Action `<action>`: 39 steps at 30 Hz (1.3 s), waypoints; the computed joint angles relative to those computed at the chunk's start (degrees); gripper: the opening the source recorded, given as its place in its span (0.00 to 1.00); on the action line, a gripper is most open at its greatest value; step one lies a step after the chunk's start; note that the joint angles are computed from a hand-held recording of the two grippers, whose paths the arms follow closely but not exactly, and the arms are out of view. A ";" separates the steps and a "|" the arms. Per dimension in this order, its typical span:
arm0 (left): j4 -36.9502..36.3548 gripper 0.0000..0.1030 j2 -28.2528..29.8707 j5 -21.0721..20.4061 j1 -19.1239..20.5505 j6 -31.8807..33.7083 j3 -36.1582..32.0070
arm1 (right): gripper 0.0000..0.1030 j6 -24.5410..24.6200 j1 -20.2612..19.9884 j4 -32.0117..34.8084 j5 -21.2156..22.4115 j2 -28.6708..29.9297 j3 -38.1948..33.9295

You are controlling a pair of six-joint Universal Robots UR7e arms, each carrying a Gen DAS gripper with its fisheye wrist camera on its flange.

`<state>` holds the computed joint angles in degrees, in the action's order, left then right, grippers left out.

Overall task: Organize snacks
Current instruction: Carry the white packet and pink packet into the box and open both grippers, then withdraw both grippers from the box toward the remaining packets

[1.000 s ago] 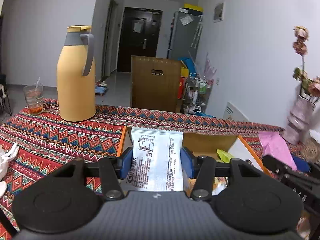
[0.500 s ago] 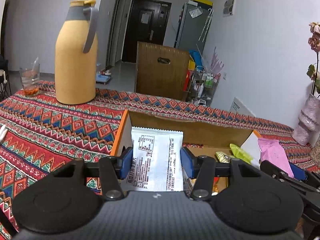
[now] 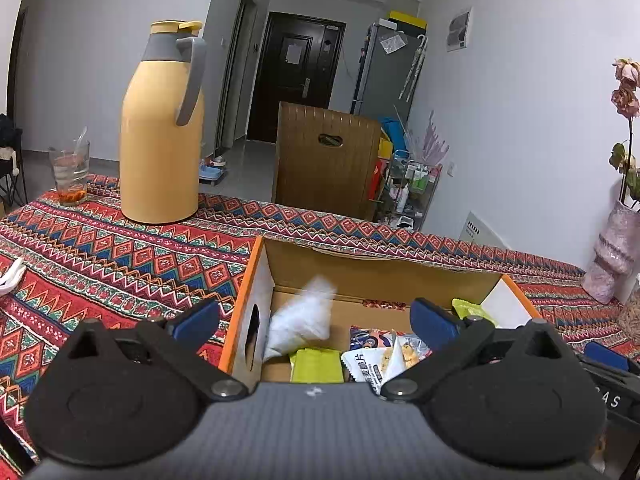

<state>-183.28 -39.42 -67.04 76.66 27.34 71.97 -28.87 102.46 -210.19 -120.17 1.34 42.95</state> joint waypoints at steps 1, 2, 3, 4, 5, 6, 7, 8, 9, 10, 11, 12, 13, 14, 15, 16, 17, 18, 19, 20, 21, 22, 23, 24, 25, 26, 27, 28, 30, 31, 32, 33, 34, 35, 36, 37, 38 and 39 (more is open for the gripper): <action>-0.04 1.00 0.00 0.13 -0.05 0.11 0.05 | 1.00 -0.06 -0.01 0.05 -0.05 0.02 -0.03; -0.09 1.00 0.04 0.30 -0.09 0.19 0.07 | 1.00 0.05 0.03 0.30 -0.15 0.20 -0.40; -0.11 1.00 0.05 0.50 -0.16 0.20 0.11 | 1.00 0.11 0.01 0.40 -0.15 0.15 -0.34; -0.08 1.00 0.07 0.67 -0.21 0.19 0.14 | 1.00 0.09 0.00 0.43 -0.16 0.15 -0.36; -0.04 1.00 0.07 0.80 -0.24 0.13 0.16 | 1.00 0.07 0.01 0.41 -0.24 0.19 -0.45; 0.04 1.00 0.10 0.89 -0.23 0.09 0.10 | 1.00 0.12 0.04 0.42 -0.31 0.21 -0.53; 0.08 1.00 0.02 0.96 -0.26 0.03 0.20 | 1.00 0.17 0.03 0.37 -0.31 0.17 -0.48; 0.09 1.00 -0.10 0.98 -0.29 -0.02 0.36 | 1.00 0.20 0.15 0.33 -0.45 0.25 -0.59; 0.02 1.00 -0.24 0.96 -0.34 -0.04 0.55 | 1.00 0.24 0.21 0.04 -0.49 0.01 -0.18; -0.35 1.00 -0.51 0.96 -0.44 0.00 1.08 | 1.00 0.28 0.24 -0.41 -0.41 -0.35 0.52; -0.57 1.00 -0.73 1.00 -0.56 0.05 1.39 | 1.00 0.27 0.33 -0.83 -0.40 -0.61 0.99; -0.89 1.00 -1.01 1.18 -0.72 0.18 1.81 | 1.00 0.17 0.45 -1.24 -0.46 -0.71 1.18; -1.46 1.00 -1.34 1.37 -0.92 0.43 2.38 | 1.00 -0.02 0.57 -1.69 -0.41 -0.85 1.40; -2.12 1.00 -1.73 1.47 -1.11 0.67 3.06 | 1.00 -0.29 0.73 -2.48 -0.25 -1.22 2.10; -2.70 1.00 -2.20 1.65 -1.34 0.83 3.80 | 1.00 -0.59 0.90 -3.36 -0.14 -1.61 2.86; -3.08 1.00 -2.60 1.60 -1.51 0.91 4.36 | 1.00 -1.03 1.11 -4.21 -0.06 -1.87 3.36; -3.46 1.00 -3.05 1.40 -1.66 0.98 4.94 | 1.00 -1.52 1.34 -5.13 0.17 -2.16 3.97; -3.85 1.00 -3.41 1.39 -1.87 1.06 5.37 | 1.00 -1.86 1.54 -5.96 0.53 -2.61 4.84; -4.26 1.00 -3.81 1.64 -2.13 1.19 5.81 | 1.00 -2.12 1.73 -6.53 0.85 -3.08 5.65; -4.50 1.00 -4.21 1.66 -2.31 1.17 6.22 | 1.00 -2.40 1.93 -6.93 1.02 -3.57 6.48; -4.61 1.00 -4.70 1.41 -2.39 1.00 6.71 | 1.00 -2.63 2.13 -7.21 1.03 -4.10 7.38; -4.46 1.00 -5.23 1.18 -2.46 0.68 7.19 | 1.00 -2.98 2.26 -7.50 1.15 -4.69 8.49; -4.18 1.00 -5.76 1.04 -2.50 0.37 7.68 | 1.00 -3.53 2.38 -7.85 1.13 -5.16 9.44; -4.00 1.00 -6.23 1.06 -2.55 0.23 8.18 | 1.00 -4.24 2.47 -8.31 0.92 -5.49 10.25; -3.85 1.00 -6.58 1.23 -2.62 0.25 8.59 | 1.00 -4.98 2.54 -8.75 0.62 -5.89 11.22; -3.63 1.00 -6.99 1.36 -2.64 0.23 9.09 | 1.00 -5.63 2.56 -9.05 0.32 -6.38 12.37; -3.31 1.00 -7.33 1.46 -2.63 0.08 9.51 | 1.00 -6.08 2.57 -9.33 0.02 -6.86 13.51; -2.69 1.00 -7.83 1.61 -2.59 -0.19 10.08 | 1.00 -6.48 2.55 -9.61 -0.33 -7.31 14.66; -1.28 1.00 -8.69 1.87 -2.44 -0.50 11.08 | 1.00 -7.10 2.50 -10.21 -1.05 -8.25 17.19; -0.58 1.00 -9.11 2.01 -2.29 -0.43 11.62 | 1.00 -7.34 2.46 -10.47 -1.45 -8.71 18.49; -0.31 1.00 -9.53 2.24 -2.22 -0.12 12.34 | 1.00 -7.60 2.41 -10.69 -1.95 -9.11 19.70; -0.21 1.00 -9.87 2.55 -2.12 0.45 13.03 | 1.00 -7.84 2.34 -10.78 -2.46 -9.51 20.95; -0.24 1.00 -10.22 2.92 -2.01 1.07 13.80 | 1.00 -8.13 2.29 -10.92 -2.92 -9.81 22.05; -0.24 1.00 -10.59 3.34 -1.89 1.53 14.59 | 1.00 -8.50 2.23 -11.34 -3.55 -10.06 23.12; -0.22 1.00 -10.94 3.67 -1.74 1.77 15.34 | 1.00 -8.74 2.15 -11.65 -4.11 -10.34 24.06; 0.11 1.00 -11.37 4.05 -1.54 1.93 16.08 | 1.00 -8.79 2.07 -11.78 -4.71 -10.65 25.11; 0.37 1.00 -11.70 4.50 -1.38 2.03 16.72 | 1.00 -8.73 1.99 -11.83 -5.28 -10.99 26.25; 0.72 1.00 -12.00 5.02 -1.24 2.10 17.25 | 1.00 -8.73 1.94 -11.83 -5.78 -11.24 27.19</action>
